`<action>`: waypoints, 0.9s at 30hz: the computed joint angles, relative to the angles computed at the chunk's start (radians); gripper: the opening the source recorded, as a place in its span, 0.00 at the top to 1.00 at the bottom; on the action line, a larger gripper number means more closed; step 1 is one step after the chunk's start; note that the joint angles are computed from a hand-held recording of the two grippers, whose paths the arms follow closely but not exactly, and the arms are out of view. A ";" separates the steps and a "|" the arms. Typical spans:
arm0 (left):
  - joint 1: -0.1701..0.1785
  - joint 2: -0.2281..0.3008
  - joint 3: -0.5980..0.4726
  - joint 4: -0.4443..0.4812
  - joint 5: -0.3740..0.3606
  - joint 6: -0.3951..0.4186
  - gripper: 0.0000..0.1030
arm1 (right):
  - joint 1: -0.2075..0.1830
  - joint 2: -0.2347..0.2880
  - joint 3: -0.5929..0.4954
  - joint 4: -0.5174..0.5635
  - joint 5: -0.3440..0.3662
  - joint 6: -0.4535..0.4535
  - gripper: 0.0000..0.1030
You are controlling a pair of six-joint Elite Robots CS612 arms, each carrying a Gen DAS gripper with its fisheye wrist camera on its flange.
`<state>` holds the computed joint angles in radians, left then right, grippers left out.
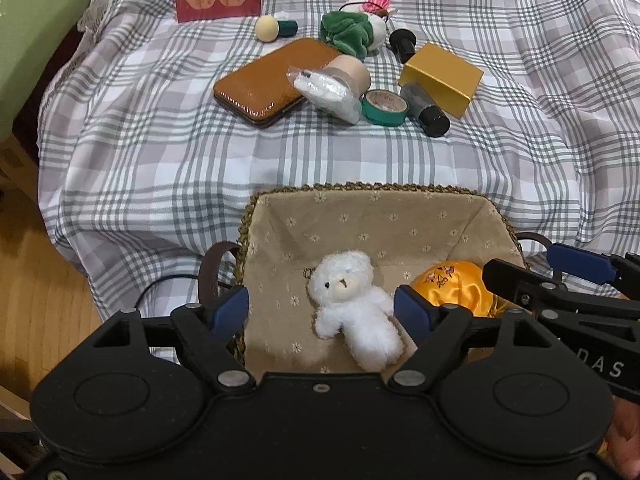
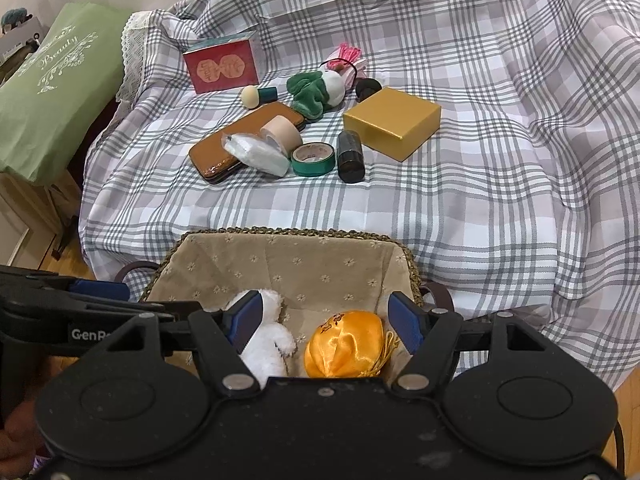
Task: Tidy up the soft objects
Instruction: 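Withdraw both grippers from the basket toward the items on the cloth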
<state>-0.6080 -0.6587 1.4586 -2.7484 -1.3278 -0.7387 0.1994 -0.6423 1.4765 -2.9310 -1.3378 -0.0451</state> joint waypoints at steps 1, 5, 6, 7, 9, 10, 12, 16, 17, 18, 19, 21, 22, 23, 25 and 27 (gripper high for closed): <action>0.000 0.000 -0.001 -0.001 0.003 0.004 0.26 | 0.000 0.001 -0.001 0.000 0.000 0.002 0.33; -0.001 0.002 -0.008 -0.001 0.014 0.013 0.25 | -0.002 0.003 -0.007 -0.001 0.003 0.012 0.33; -0.001 0.003 -0.010 -0.002 0.015 0.015 0.25 | -0.003 0.004 -0.008 -0.004 0.004 0.012 0.33; 0.000 0.003 -0.012 -0.004 0.016 0.018 0.25 | -0.003 0.005 -0.010 -0.008 0.005 0.013 0.33; 0.001 0.005 -0.017 -0.007 0.019 0.026 0.25 | -0.004 0.007 -0.013 -0.019 0.005 0.017 0.33; 0.001 0.006 -0.019 -0.008 0.022 0.030 0.24 | -0.005 0.009 -0.016 -0.021 0.006 0.019 0.33; 0.001 0.008 -0.024 -0.011 0.031 0.037 0.24 | -0.006 0.013 -0.024 -0.029 0.006 0.029 0.33; 0.003 0.014 -0.040 -0.008 0.045 0.043 0.23 | -0.008 0.024 -0.043 -0.047 0.004 0.041 0.32; 0.004 0.016 -0.043 -0.007 0.046 0.045 0.23 | -0.008 0.028 -0.048 -0.053 0.003 0.044 0.32; 0.005 0.018 -0.047 -0.006 0.049 0.048 0.23 | -0.008 0.031 -0.054 -0.057 0.000 0.046 0.32; 0.005 0.019 -0.050 -0.006 0.052 0.050 0.23 | -0.009 0.035 -0.060 -0.059 -0.002 0.048 0.32; 0.007 0.023 -0.059 -0.003 0.060 0.058 0.23 | -0.009 0.042 -0.073 -0.064 -0.007 0.054 0.31; 0.009 0.026 -0.063 -0.002 0.064 0.060 0.23 | -0.010 0.046 -0.081 -0.065 -0.008 0.057 0.31; 0.011 0.028 -0.068 -0.002 0.066 0.063 0.23 | -0.010 0.050 -0.089 -0.064 -0.010 0.060 0.31; 0.015 0.033 -0.078 -0.003 0.069 0.070 0.22 | -0.009 0.059 -0.107 -0.066 -0.013 0.062 0.31; 0.018 0.039 -0.091 0.000 0.081 0.079 0.22 | -0.008 0.070 -0.126 -0.068 -0.019 0.062 0.31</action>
